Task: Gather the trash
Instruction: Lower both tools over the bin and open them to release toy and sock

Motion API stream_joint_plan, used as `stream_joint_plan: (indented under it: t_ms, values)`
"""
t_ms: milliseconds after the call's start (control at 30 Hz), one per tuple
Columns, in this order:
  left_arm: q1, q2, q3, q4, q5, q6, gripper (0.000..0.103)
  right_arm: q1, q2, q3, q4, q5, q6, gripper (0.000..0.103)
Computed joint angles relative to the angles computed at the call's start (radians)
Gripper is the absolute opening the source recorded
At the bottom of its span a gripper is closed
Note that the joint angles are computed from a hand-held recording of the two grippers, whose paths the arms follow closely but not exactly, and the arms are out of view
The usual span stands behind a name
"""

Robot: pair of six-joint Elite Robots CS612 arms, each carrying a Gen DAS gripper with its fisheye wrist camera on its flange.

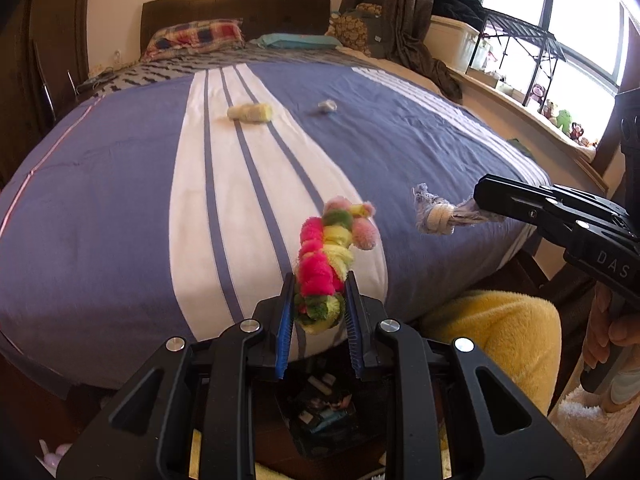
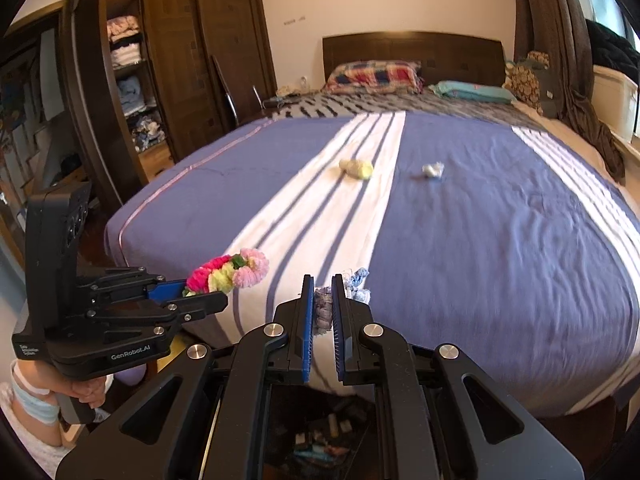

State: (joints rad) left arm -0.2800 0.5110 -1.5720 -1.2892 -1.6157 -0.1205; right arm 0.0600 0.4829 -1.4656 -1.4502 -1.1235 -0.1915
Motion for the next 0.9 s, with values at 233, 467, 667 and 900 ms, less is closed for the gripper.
stream_joint_plan:
  t_ms: [233, 467, 667, 900]
  values:
    - [0.003, 0.05, -0.041, 0.095, -0.026, -0.023, 0.022, 0.0, 0.049, -0.036, 0.131, -0.014, -0.011, 0.01]
    - [0.014, 0.09, -0.05, 0.172, -0.053, -0.049, 0.022, 0.007, 0.08, -0.046, 0.24, -0.023, -0.026, 0.01]
    - [0.015, 0.109, -0.031, 0.232, -0.073, -0.055, 0.022, 0.017, 0.093, -0.033, 0.287, -0.038, -0.032, 0.01]
    - [0.018, 0.131, -0.004, 0.293, -0.117, -0.049, 0.022, 0.027, 0.103, -0.005, 0.35, -0.06, -0.029, 0.01]
